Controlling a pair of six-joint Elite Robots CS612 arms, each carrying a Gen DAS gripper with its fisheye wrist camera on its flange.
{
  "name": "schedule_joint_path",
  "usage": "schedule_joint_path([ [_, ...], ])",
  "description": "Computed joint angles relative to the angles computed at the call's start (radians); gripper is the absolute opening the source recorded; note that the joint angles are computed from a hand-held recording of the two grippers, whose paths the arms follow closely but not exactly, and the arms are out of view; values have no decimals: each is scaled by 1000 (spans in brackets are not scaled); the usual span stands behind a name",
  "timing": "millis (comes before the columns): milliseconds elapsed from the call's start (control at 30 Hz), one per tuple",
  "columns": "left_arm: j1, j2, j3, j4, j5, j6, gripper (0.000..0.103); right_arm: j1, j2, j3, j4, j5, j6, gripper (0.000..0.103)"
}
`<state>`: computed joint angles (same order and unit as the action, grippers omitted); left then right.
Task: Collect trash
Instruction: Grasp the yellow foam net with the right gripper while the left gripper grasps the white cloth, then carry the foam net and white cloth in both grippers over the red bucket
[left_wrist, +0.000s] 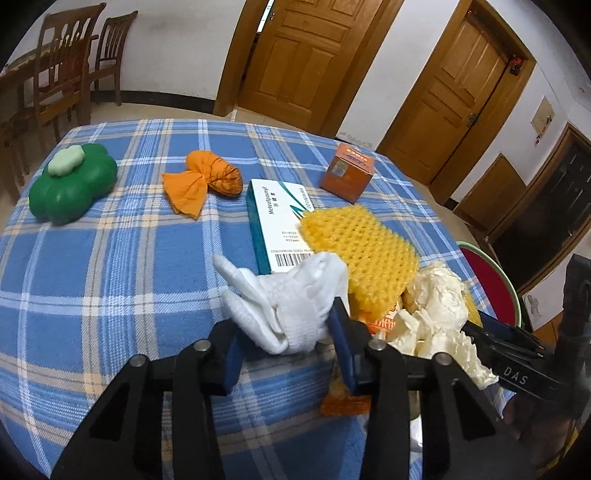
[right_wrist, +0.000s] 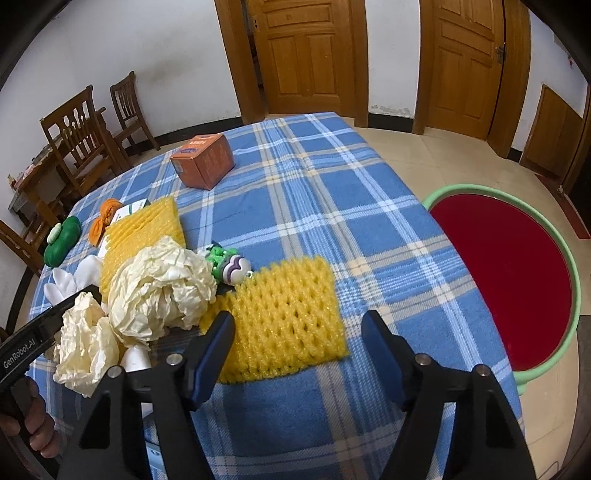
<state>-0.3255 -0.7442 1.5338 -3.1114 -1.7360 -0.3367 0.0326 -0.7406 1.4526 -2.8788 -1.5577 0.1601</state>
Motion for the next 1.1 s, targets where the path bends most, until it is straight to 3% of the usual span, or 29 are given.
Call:
schedule_joint_path([
  [133, 0, -7, 14, -25, 6, -8, 39, 0, -2, 3, -2, -8, 18, 67],
  [200, -2, -16, 28, -41, 22, -18, 38, -2, -6, 12, -16, 0, 33, 55],
  [267, -4, -25, 39, -54, 40, -29, 38, -9, -11, 23, -27, 48, 37, 36],
  [333, -5, -35, 53, -67, 54, -44, 38, -15, -15, 33, -36, 94, 41, 27],
  [567, -15, -77, 98, -91, 88, -92, 38, -21, -38, 76, -120, 132, 8, 25],
  [733, -31, -97, 111, -100, 92, -78, 38, -33, -64, 114, -200, 142, 10, 24],
  [1100, -72, -118, 102, -70, 71, -39, 38, -69, -103, 168, -264, 160, 46, 25],
])
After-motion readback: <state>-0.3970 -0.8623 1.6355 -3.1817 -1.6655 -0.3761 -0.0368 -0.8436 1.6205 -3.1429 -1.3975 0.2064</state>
